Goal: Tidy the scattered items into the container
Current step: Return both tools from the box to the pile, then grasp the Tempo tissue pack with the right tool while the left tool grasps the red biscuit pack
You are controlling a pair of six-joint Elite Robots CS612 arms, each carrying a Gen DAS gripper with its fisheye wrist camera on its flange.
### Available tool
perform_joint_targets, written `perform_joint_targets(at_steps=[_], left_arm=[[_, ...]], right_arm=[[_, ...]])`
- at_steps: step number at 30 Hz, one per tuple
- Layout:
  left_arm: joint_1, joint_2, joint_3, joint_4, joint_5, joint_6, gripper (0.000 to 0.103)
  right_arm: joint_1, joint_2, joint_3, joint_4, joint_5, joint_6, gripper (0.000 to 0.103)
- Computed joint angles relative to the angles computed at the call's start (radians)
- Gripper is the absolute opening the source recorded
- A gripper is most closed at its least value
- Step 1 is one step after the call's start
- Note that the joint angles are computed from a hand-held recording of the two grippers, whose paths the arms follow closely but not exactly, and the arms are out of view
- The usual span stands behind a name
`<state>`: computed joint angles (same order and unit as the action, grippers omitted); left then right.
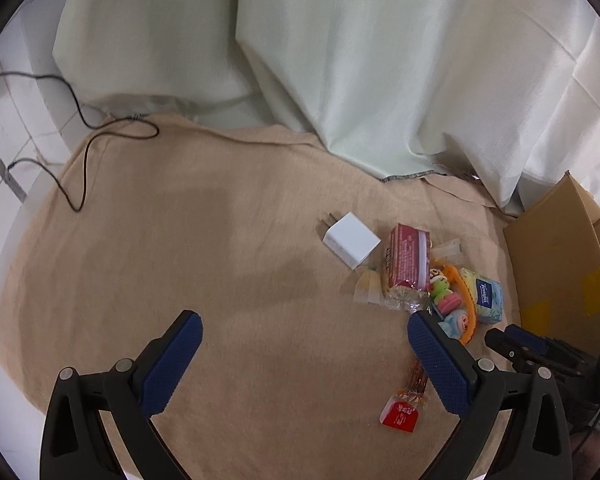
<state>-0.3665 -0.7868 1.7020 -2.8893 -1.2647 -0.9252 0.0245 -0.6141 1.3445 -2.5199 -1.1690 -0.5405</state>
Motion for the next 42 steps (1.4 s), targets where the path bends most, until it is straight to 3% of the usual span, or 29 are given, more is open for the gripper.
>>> perform_joint_targets(at_steps=[3, 6, 8, 11, 17, 33, 35, 37, 42], left_arm=[[0.004, 0.004, 0.002, -0.005, -0.016, -0.012, 0.103], [0.005, 0.004, 0.005, -0.011, -0.021, -0.018, 0.103], [0.005, 0.002, 0.008, -0.014, -0.018, -0.021, 0.103], [0.005, 0.002, 0.010, -0.015, -0.017, -0.020, 0.103], [0.007, 0.004, 0.006, -0.008, -0.020, -0.021, 0.103], [0.007, 0.005, -0.004, 0.035, -0.029, -0.006, 0.103], [0.007, 0.006, -0.005, 0.035, -0.027, -0.002, 0.103], [0.009, 0.011, -0.013, 0.036, -0.035, 0.009, 0.103], [0.010, 0.046, -0.069, 0.055, -0.034, 0.065, 0.103]], right_arm=[[0.004, 0.003, 0.000, -0.017, -0.001, -0.016, 0.047], [0.003, 0.013, -0.006, -0.088, -0.009, 0.051, 0.047], [0.004, 0.026, -0.036, -0.074, -0.024, 0.081, 0.047], [0.017, 0.043, -0.072, -0.072, -0.122, 0.114, 0.047], [0.033, 0.073, -0.118, -0.021, -0.147, 0.098, 0.047], [0.075, 0.110, -0.164, -0.026, -0.251, 0.065, 0.088], [0.071, 0.115, -0.177, 0.002, -0.238, 0.071, 0.088], [0.064, 0.115, -0.178, 0.006, -0.230, 0.078, 0.075], [0.042, 0.101, -0.152, -0.008, -0.180, 0.060, 0.075]])
